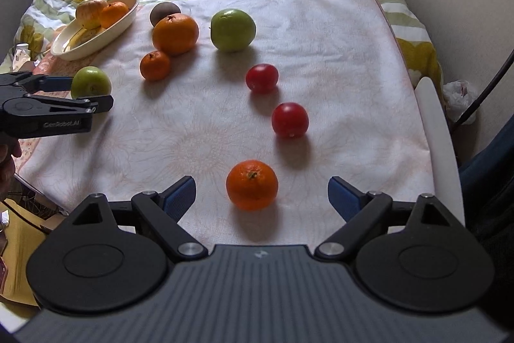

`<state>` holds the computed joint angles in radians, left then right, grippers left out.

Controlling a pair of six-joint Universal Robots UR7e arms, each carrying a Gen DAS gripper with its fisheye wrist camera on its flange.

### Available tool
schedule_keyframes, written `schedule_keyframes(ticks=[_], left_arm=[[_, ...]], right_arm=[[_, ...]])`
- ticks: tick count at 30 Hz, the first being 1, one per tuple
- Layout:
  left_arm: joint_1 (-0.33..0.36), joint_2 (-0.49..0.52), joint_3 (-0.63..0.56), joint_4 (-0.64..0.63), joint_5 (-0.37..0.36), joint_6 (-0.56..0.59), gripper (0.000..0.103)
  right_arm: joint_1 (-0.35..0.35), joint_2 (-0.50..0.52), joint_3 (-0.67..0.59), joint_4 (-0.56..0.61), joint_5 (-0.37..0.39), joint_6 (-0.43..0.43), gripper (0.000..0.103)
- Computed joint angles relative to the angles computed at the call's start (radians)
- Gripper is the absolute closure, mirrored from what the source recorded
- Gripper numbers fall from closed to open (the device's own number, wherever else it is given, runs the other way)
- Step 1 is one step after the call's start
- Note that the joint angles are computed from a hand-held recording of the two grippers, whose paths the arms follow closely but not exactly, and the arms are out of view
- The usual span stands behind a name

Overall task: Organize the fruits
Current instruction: 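Grasp the green apple with the left tool while the right tool grasps a tangerine, then place the green apple and tangerine into the white dish and open both tools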

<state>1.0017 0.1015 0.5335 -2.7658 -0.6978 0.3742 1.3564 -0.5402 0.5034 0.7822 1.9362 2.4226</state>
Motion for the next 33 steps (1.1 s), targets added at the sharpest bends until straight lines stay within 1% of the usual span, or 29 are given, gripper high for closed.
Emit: schedule_keyframes(ticks=[1,2,3,8,15,20,23,24,25,28,33], left_arm=[[0.001,0.004,-0.009,0.008,-0.002,-0.004,0.037],[0.002,0.005,-0.011,0.01,-0.004,-0.007,0.042],[0.004,0.003,-0.009,0.012,-0.012,-0.01,0.044],[0.007,-0.015,0.025,-0.01,-0.028,-0.017,0.045],[0.005,-0.043,0.079,-0.034,-0.037,-0.019,0.045],[0.004,-0.061,0.118,-0.054,-0.042,-0.027,0.045],[0.002,-0.075,0.149,-0.07,-0.042,-0.032,0.045],[0.002,-0.079,0.156,-0.072,-0.042,-0.035,0.045],[0.001,-0.083,0.165,-0.076,-0.042,-0.038,0.045],[-0.001,-0.102,0.203,-0.096,-0.048,-0.05,0.045],[-0.013,-0.136,0.269,-0.134,-0.037,-0.062,0.045]], right_arm=[[0.0,0.002,-0.003,0.002,0.001,0.001,0.001],[0.0,0.006,-0.009,0.007,0.002,0.002,0.003],[0.0,0.013,-0.02,0.017,0.003,0.003,0.005],[0.002,0.02,-0.027,0.023,0.007,0.002,0.01],[0.004,0.047,-0.071,0.052,0.005,-0.001,0.019],[0.006,0.049,-0.068,0.045,0.006,-0.015,0.024],[0.007,0.055,-0.077,0.048,0.014,-0.018,0.032],[0.007,0.061,-0.087,0.055,0.018,-0.02,0.044],[0.008,0.063,-0.089,0.053,0.027,-0.025,0.052],[0.009,0.06,-0.086,0.056,0.026,-0.035,0.052],[0.017,0.059,-0.092,0.069,0.012,-0.036,0.052]])
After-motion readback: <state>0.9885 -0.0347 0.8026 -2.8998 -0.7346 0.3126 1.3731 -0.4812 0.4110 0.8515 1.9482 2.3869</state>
